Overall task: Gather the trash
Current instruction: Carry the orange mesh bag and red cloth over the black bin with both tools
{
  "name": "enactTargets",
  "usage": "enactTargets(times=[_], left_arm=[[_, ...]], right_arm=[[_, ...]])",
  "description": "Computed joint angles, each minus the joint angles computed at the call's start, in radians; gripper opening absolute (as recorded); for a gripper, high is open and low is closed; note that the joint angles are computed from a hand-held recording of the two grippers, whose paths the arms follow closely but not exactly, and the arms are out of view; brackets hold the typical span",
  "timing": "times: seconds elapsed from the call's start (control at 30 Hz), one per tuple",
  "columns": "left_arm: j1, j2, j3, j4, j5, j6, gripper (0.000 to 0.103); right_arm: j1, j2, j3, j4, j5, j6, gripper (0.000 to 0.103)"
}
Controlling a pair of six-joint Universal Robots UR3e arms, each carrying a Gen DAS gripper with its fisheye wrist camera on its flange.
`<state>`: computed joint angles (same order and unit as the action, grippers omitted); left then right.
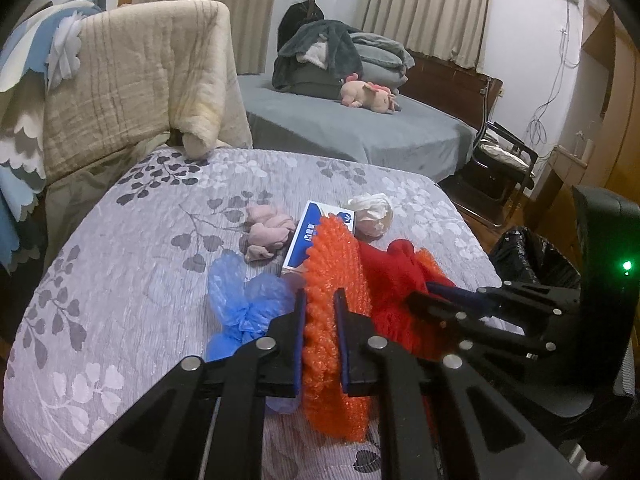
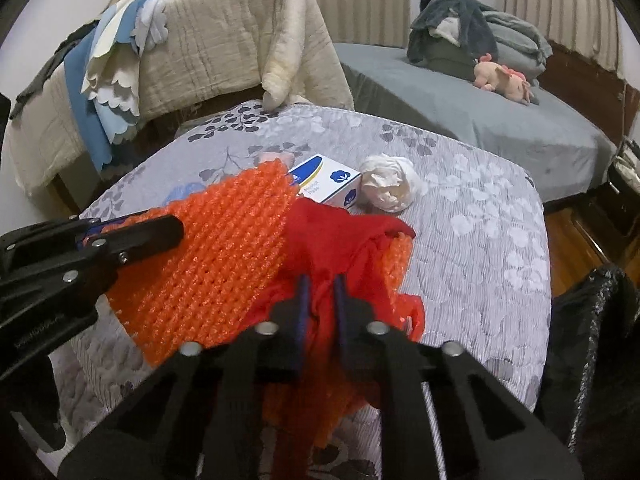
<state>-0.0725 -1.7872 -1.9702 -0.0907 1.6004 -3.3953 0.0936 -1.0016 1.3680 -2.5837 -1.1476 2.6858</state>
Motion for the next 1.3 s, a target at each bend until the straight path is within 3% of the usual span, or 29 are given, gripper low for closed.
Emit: enactTargets(times=[0.43,0.77,1.3], left_arm=[[-0.033,0.044,0.068,-0.025,0.041,0.0,0.013],[-0.092,0.056,0.159,-0.043,0.085,-0.01,0.013],[-0.208,0.004,0.239,-0.092,0.17,-0.054,0.013]], right_arm=[[-0.094,-0.096,-0.041,0.043,0.205,0.07,0.007],[-0.189,-0.178,-0.053,0.069,0.302,0.101,0.008],[-0.303,-0.311,0.108,0.073,0.32,0.022,0.008]])
